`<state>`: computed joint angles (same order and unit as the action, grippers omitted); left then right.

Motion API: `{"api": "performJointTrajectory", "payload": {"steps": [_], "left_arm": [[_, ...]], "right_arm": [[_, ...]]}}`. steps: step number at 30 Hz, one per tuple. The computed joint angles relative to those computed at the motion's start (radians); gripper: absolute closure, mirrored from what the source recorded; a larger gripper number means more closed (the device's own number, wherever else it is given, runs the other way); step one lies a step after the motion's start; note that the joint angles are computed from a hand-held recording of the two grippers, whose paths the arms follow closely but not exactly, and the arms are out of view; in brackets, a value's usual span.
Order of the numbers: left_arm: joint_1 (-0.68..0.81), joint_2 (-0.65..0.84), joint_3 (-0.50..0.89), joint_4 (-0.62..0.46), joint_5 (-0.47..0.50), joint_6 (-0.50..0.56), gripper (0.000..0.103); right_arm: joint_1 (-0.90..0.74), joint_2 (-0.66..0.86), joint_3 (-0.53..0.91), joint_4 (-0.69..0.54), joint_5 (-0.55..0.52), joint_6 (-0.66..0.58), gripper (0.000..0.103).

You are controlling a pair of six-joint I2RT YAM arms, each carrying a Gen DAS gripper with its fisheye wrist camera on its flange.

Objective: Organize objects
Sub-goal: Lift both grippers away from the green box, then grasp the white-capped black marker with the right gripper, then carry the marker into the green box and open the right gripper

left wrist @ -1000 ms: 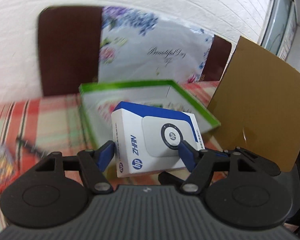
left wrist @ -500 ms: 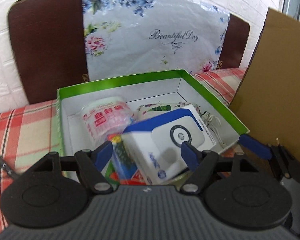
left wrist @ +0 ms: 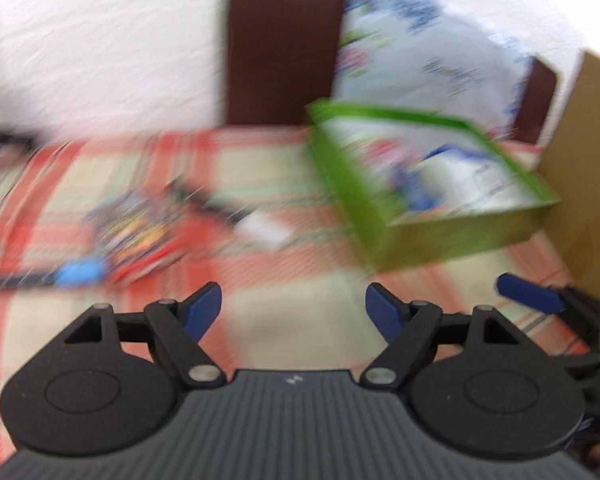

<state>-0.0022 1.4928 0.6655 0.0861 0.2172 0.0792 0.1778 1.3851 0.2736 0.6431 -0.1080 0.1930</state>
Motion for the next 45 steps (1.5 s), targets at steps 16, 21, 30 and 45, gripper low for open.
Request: {"api": "performJointTrajectory", "payload": {"steps": [16, 21, 30, 45], "left_arm": [[0.366, 0.124, 0.005, 0.047, 0.159, 0.008, 0.022], [0.347, 0.123, 0.001, 0.05, 0.124, 0.015, 0.022], [0.297, 0.09, -0.02, 0.038, 0.026, 0.012, 0.022], [0.156, -0.011, -0.017, -0.165, -0.047, -0.04, 0.019]], "right_arm": [[0.291, 0.537, 0.627, -0.225, 0.266, -0.263, 0.066], [0.255, 0.704, 0.824, -0.317, 0.276, -0.266, 0.071], [0.259, 0.527, 0.538, -0.214, 0.177, -0.179, 0.083], [0.123, 0.109, 0.071, -0.179, -0.167, 0.066, 0.083]]}}
